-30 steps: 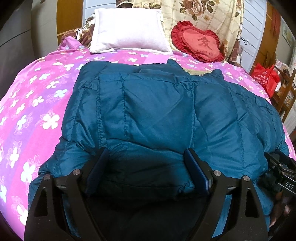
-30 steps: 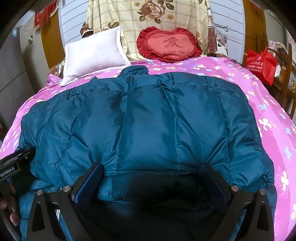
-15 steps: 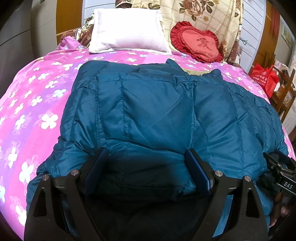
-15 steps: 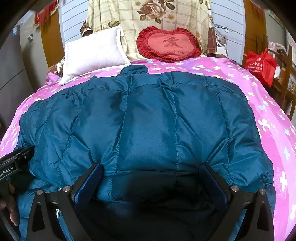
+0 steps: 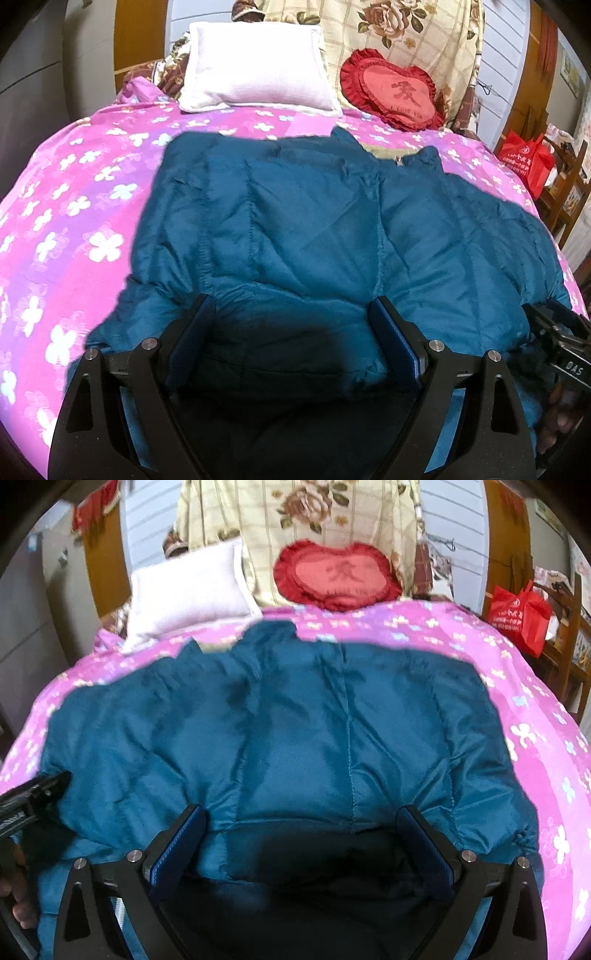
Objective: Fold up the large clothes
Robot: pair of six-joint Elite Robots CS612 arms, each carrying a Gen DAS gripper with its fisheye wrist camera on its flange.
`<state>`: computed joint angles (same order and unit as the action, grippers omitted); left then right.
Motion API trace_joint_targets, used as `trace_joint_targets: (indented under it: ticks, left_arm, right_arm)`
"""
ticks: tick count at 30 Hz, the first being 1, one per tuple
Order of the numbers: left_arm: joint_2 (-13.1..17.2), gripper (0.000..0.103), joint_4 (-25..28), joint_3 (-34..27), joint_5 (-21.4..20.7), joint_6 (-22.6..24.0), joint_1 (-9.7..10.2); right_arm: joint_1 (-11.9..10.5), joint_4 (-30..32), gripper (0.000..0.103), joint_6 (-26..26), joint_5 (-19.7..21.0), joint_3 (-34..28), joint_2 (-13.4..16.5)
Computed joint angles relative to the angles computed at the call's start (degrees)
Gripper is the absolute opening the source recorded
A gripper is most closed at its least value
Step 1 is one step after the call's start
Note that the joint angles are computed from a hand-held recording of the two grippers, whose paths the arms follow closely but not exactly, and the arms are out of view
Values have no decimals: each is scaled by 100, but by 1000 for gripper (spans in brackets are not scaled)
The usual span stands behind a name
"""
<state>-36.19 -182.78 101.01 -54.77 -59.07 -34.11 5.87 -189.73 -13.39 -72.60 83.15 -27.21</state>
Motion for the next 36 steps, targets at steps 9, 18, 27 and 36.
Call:
trace_joint_targets:
  ticks: [9,18,27,36]
  left_arm:
    - [-532,86,-522,865,50,115,-347]
    - [-892,86,-20,1729,37,-640,-942]
    - [-802,86,446,1780,-229,-885,-1129]
    - [-715,94,601,1721,-292,-955,-1107]
  right_arm:
    - [-227,-821,103,-353,122,1244,-706]
    - [-726,-1133,103,-1010,346,2484,-1049]
    - [-819,-40,103,-1356,273,2571,-1112]
    - [-782,-522,103,-1890,-87,2752,-1028]
